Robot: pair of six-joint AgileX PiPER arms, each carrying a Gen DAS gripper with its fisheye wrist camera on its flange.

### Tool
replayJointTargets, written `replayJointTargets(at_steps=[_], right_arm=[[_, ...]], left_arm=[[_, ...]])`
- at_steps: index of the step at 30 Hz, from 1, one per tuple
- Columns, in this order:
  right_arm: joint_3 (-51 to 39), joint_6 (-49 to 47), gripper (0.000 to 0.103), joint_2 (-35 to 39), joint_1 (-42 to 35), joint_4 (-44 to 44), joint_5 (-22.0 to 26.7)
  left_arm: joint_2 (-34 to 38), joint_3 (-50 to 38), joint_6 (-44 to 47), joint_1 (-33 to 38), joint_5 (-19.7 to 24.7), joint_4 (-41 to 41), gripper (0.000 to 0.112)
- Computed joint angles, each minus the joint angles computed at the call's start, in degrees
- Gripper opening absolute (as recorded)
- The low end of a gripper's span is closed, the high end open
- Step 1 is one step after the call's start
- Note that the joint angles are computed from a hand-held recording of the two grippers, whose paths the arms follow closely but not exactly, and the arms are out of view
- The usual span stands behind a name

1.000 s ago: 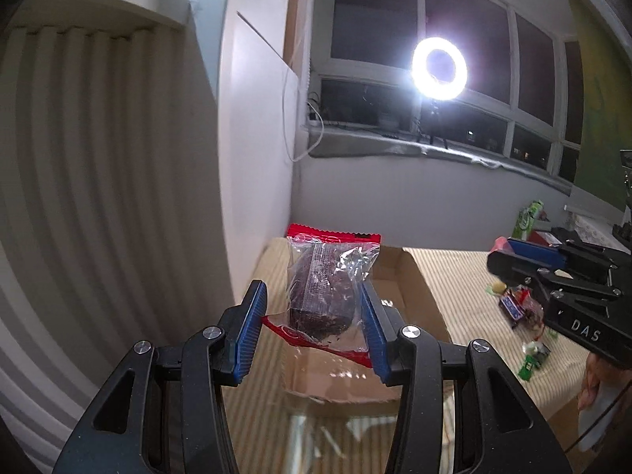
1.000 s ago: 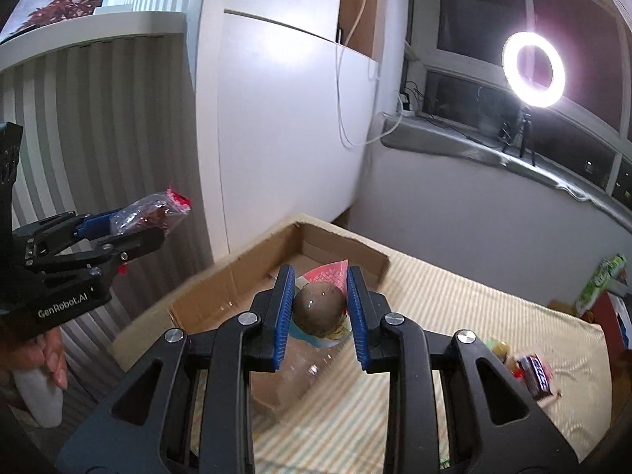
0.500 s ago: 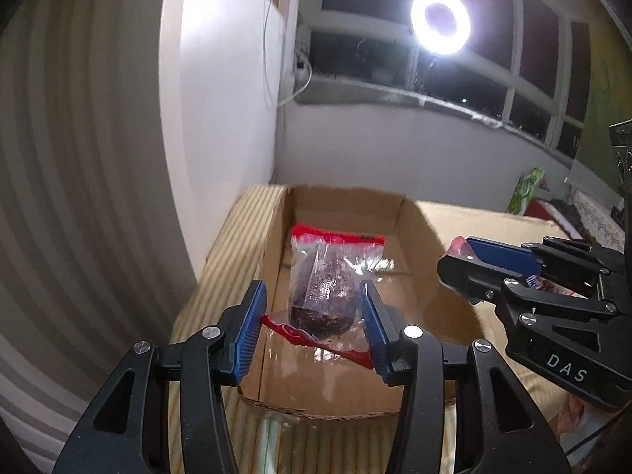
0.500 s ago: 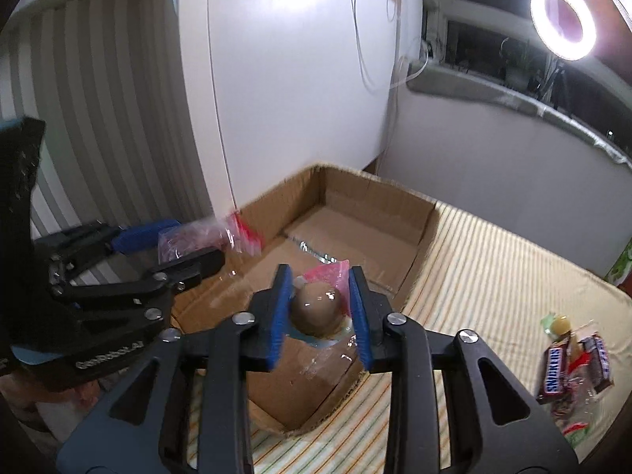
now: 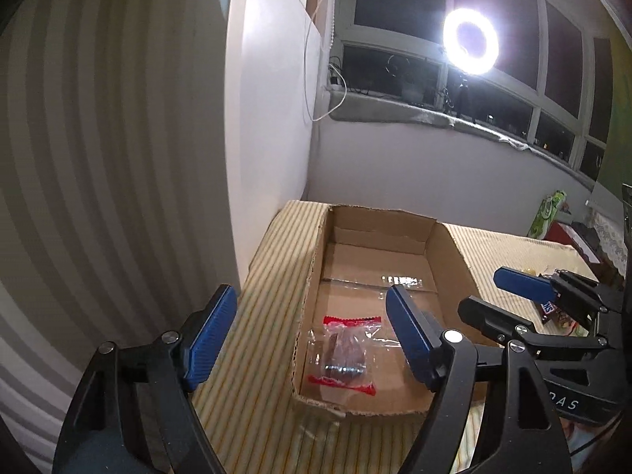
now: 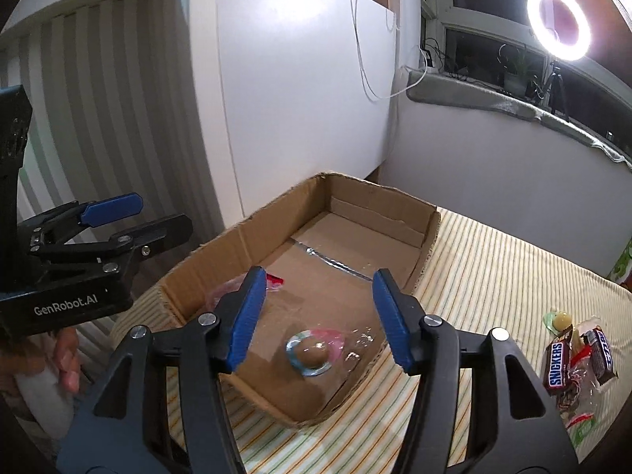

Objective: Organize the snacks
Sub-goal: 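Carry both snacks into the cardboard box and open both tools, then move both open tools back toward the snack pile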

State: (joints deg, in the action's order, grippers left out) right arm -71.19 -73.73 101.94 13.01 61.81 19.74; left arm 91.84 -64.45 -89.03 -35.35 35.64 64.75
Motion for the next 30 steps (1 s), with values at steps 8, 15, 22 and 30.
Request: replayJointTargets(at_steps=[8, 15, 22, 30], right_arm=[[7.02, -10.74, 0.059, -5.41, -3.58, 10.43, 1.71], [12.44, -19.21, 0.059, -9.73, -15.08, 18.51, 6.68], [14.22, -20.16, 0.059, -11.42, -30.43, 19.43, 12.46], [14.63, -21.72, 0.059, -11.62, -42.87, 20.71, 18.15]], left_arm=[[0.67, -2.44, 1.38, -4.33, 4.07, -0.93, 0.078], [5.09, -9.80, 6.06, -10.14, 7.32, -3.20, 0.078], [14.54, -24.02, 15.47, -15.79, 9.01, -6.96, 0.078], [23.00, -36.67, 25.75, -19.71, 9.51, -11.99, 0.078]])
